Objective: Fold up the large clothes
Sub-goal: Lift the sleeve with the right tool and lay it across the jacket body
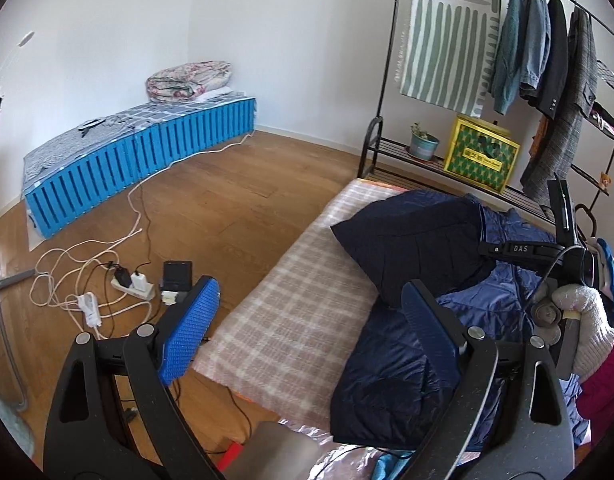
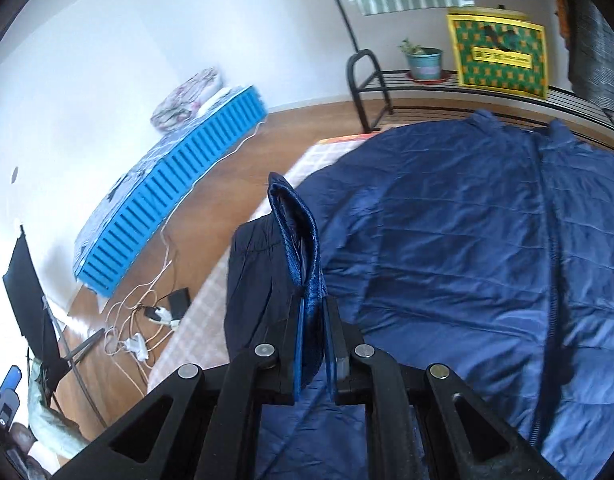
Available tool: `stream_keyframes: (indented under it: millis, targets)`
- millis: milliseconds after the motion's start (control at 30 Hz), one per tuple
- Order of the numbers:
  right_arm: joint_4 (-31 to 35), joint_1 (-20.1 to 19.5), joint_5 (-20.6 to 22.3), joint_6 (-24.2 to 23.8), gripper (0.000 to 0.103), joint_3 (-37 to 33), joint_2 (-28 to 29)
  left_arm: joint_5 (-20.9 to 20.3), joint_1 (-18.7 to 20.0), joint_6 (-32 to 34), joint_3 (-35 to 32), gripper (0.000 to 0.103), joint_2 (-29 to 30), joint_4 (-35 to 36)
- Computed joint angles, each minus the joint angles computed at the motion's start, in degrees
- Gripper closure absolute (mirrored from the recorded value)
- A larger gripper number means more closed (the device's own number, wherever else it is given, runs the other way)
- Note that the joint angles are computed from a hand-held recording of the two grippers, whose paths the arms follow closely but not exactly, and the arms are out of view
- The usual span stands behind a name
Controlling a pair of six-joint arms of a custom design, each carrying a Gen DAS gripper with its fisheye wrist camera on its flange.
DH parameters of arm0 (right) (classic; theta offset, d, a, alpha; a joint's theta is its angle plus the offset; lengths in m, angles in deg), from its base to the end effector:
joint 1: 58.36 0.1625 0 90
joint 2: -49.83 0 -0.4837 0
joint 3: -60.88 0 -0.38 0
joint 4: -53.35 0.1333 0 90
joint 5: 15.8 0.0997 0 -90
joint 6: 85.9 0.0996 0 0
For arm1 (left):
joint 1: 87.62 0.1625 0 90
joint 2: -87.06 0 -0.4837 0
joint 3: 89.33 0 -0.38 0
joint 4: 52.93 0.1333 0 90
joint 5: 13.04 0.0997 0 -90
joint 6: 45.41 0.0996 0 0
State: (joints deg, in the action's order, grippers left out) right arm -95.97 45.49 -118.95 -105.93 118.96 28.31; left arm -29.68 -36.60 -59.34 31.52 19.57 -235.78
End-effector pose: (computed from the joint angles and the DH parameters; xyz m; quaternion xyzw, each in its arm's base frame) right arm 0.3192 -0.8325 0.0627 0.2622 -0.9382 0.1897 0.1227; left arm -0.1411 -0.5380 0.3458 -0.0333 0.7806 -0.4930 0.3826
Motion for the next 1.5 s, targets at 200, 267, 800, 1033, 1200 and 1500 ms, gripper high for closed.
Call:
stream_keyframes:
  millis: [200, 267, 800, 1033, 1200, 1500]
  targets:
    - [-3.2, -2.9, -7.8, -4.7, 0.096, 0.7, -1.9, -9.1, 4.2, 6.0, -10.2, 0.008, 8.6, -0.7]
    - [-3.2, -4.0, -8.7, -5.6, 0.096, 0.5, -2.4, -12.9, 5.8, 6.7, -13.7, 0.008, 11.3, -0.1]
    - [-12.3, -8.9, -19.2, -10.1, 0.096, -14.2, 2.7, -19.7, 9.6, 6.4, -24.0, 0.008, 21.4, 4.2]
    - [-3.3, -10.9, -19.7, -5.7, 0.096, -25.4, 7.1, -18.3, 8.5, 10.6, -25.3, 0.008, 23.3, 0.7]
    - [1.0, -11.3, -21.7, -4.0, 0.088, -29.1, 8.9, -18.0, 8.2, 10.9, -25.6, 0.008, 23.8, 0.5]
    - [-11.0, -11.1, -15.6, -4.5, 0.067, -6.9, -4.1, -15.4, 6.0, 22.4, -25.5, 0.008, 26.1, -8.8]
